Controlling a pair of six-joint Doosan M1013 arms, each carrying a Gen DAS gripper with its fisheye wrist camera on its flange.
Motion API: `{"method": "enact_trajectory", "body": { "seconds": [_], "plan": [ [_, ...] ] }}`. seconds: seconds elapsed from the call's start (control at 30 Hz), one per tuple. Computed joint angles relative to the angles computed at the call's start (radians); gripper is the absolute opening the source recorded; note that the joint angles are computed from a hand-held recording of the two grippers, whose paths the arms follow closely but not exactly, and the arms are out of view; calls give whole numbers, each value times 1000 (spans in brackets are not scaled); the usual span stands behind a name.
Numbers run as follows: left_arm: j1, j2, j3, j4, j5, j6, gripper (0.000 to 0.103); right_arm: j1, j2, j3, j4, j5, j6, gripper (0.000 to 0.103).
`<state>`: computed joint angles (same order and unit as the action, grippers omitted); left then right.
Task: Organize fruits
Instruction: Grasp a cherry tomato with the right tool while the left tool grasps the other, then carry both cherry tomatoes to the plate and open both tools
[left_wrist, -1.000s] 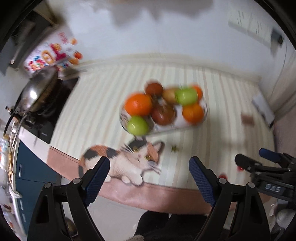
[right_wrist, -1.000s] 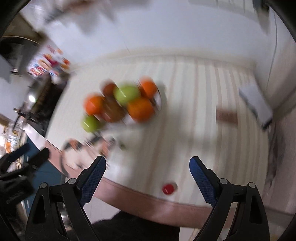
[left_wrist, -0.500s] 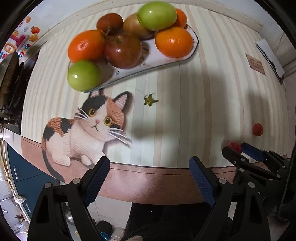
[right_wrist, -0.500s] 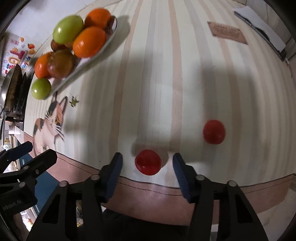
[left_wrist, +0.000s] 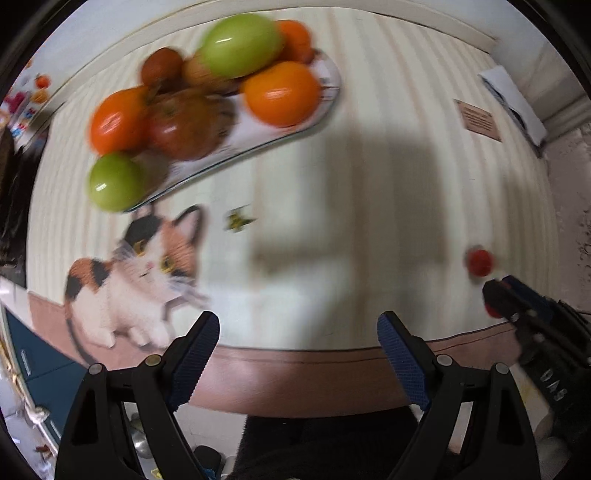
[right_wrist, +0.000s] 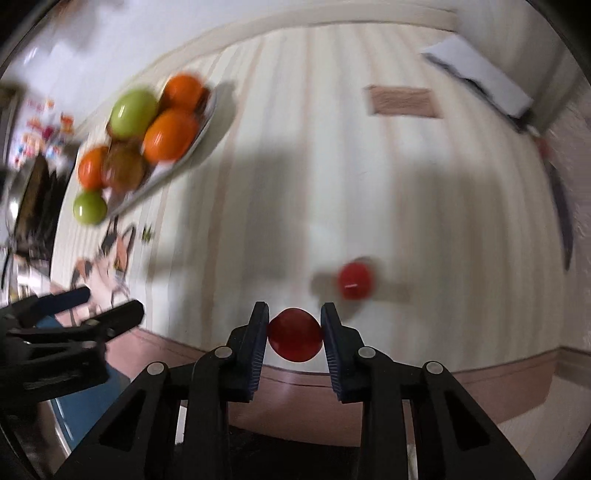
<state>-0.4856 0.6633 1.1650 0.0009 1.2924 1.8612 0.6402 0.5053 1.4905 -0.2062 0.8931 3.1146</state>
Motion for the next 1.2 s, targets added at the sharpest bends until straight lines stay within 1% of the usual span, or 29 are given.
{"method": "enact_trajectory", "body": {
  "seconds": [0.07,0.17,0.33,0.37,0.43,0.5,0.57,0.6,0.63,0.67,0.7,0.77,0.87,1.1,1.13,1.17,1.2],
  "plan": [
    [-16,10,-12,-31,23,17,88,-11,-21,28,-16,6,44,31],
    [-48,21,-21,-74,34,58,88,-31,-55,91,-21,1,95,31],
    [-103,47,-31,-127,61,131,87,-55,-89,181,2,-43,157,31],
    [-113,50,-30,-134,60,140,83,-55,-92,191,4,-45,166,31],
    [-126,54,-26,-136,49,156,79,-53,-103,210,-1,-37,185,31],
    [-137,60,-24,-134,46,164,72,-51,-111,225,-2,-34,202,31],
    [-146,64,-21,-130,44,171,54,-47,-119,235,-7,-29,215,31],
    [-152,66,-20,-121,41,174,50,-46,-122,238,-11,-23,219,31],
    [-157,59,-10,-115,17,180,47,-44,-124,238,-15,-16,222,31],
    [-157,51,6,-116,-4,192,41,-43,-126,240,-18,-14,225,31],
    [-160,45,18,-106,-22,196,37,-43,-128,242,-21,-13,228,31],
    [-162,45,16,-114,-18,203,25,-43,-129,239,-28,-8,230,31],
    [-158,39,20,-115,-23,205,24,-42,-136,237,-38,-5,229,31],
    [-124,35,-3,-130,-10,184,24,-47,-123,199,-48,-5,187,31],
    [-118,35,-9,-135,-7,180,24,-48,-120,191,-49,-7,179,31],
    [-96,31,5,-142,-16,193,24,-48,-118,186,-50,-11,175,31],
    [-87,31,-3,-147,-12,187,24,-49,-115,178,-50,-16,167,31]
  ]
}}
